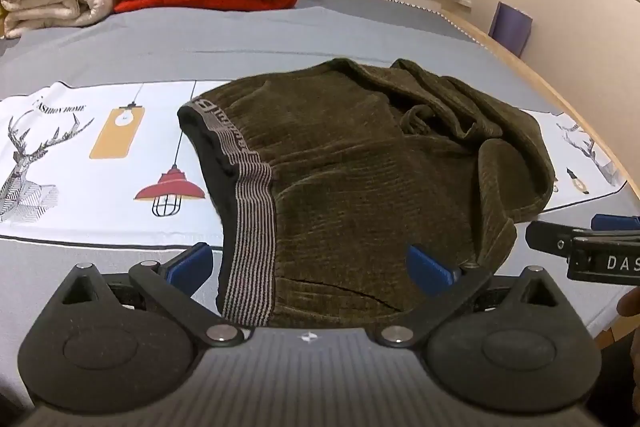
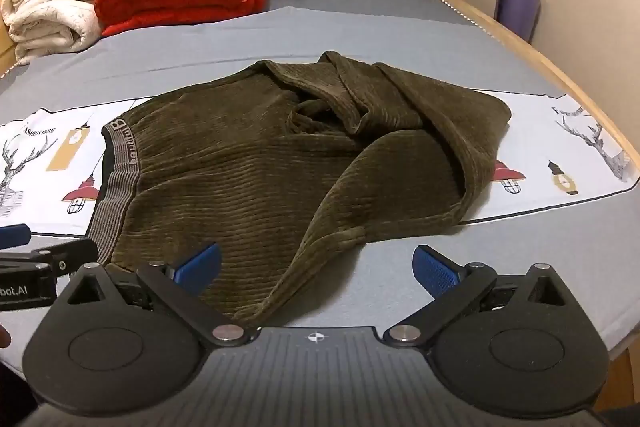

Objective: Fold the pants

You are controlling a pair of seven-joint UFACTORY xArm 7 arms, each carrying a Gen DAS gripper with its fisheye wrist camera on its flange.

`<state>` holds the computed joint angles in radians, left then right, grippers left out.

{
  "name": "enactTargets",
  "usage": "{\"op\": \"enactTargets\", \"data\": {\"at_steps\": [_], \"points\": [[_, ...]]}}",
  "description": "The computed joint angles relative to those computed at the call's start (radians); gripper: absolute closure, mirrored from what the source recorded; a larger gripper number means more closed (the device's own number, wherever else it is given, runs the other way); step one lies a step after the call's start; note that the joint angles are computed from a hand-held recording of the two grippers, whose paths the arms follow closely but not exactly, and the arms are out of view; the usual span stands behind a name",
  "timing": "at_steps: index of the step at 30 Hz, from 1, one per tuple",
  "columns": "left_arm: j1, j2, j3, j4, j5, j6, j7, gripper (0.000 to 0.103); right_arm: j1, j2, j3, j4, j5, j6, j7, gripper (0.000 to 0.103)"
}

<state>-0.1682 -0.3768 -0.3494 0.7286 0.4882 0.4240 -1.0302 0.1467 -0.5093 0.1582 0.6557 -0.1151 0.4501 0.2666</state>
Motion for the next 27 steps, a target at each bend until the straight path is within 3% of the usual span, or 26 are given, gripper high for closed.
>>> {"op": "enactTargets", "data": {"at_steps": [5, 27], "points": [[-0.015, 0.012, 0.015, -0.003, -0.022, -0.006, 0.023, 0.0, -0.009, 0.013, 0.01, -0.018, -0.017, -0.064, 0.007, 0.002], [-0.037, 0.032, 0.027, -0.002, -0.053, -0.017, 0.055, 0.0, -0.032, 0.021, 0.032, -0.018, -0.071, -0.068, 0.046, 0.002]]}}
